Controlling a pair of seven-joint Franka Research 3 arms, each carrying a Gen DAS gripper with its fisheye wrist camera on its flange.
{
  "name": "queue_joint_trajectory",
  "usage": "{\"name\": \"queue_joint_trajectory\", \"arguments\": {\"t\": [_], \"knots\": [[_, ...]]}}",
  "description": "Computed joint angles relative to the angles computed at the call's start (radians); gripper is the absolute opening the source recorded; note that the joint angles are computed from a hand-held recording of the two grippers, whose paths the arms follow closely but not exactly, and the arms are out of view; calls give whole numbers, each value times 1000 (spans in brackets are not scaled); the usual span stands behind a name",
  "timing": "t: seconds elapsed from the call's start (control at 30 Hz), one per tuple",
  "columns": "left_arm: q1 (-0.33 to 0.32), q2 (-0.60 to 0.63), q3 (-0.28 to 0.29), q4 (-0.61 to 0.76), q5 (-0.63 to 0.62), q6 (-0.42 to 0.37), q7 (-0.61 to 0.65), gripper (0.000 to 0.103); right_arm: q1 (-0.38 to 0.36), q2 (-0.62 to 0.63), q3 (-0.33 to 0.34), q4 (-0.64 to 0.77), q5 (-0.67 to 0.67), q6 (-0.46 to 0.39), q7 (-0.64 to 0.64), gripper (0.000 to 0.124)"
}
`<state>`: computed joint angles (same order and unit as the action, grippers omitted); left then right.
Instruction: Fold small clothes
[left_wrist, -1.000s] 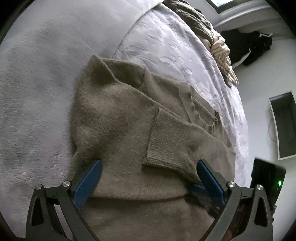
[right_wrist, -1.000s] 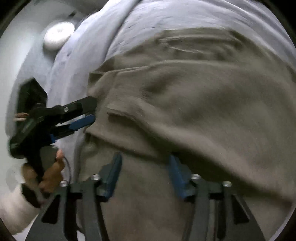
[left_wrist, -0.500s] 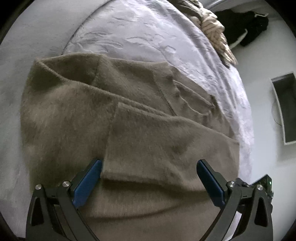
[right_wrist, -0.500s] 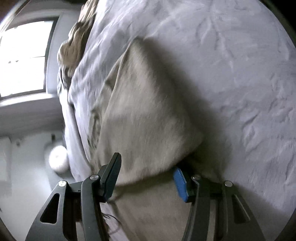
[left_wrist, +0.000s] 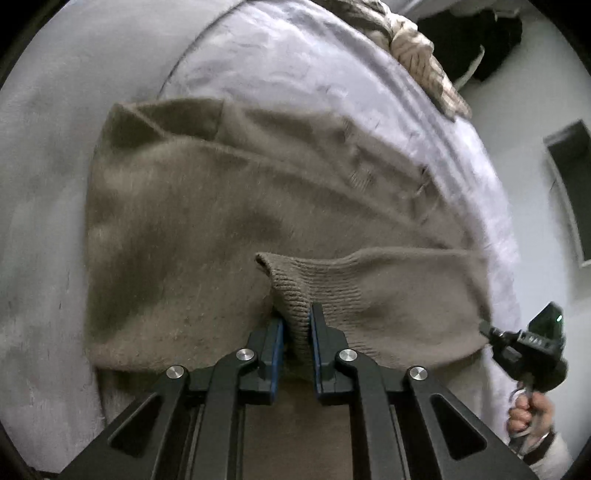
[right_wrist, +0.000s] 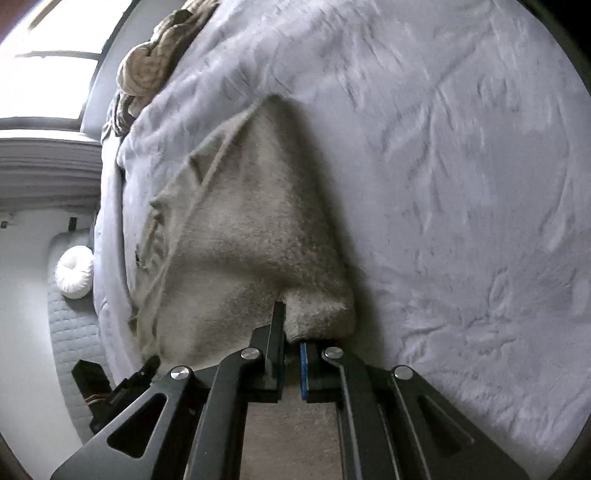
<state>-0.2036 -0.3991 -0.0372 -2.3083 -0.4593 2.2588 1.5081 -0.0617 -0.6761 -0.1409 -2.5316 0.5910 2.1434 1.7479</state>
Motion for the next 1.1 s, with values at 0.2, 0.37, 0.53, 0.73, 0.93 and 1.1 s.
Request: {"name": "queue_joint_trajectory", "arguments": {"t": [0.2, 0.37, 0.53, 0.73, 0.93, 1.1], "knots": [[28, -25, -8, 36, 87, -14, -8, 15, -9, -29, -14, -21, 17, -8, 16, 8], [56, -24, 12, 80, 143, -60, -16, 15, -14, -53, -17, -38, 46, -20, 52, 13], [45, -25, 32, 78, 96, -89, 5, 15, 26, -68, -23, -10, 51, -79, 1, 36], [52, 5, 11, 86, 70, -129, -17, 15, 183, -51, 3, -27, 292, -73, -99, 48], [71, -14, -46, 92, 227, -112, -91, 15, 331, 134, 86, -3, 579, 118, -181, 48], [62, -41, -45, 91, 314, -129, -97, 15, 395, 216, 94, 28, 782, 225, -226, 11]]}}
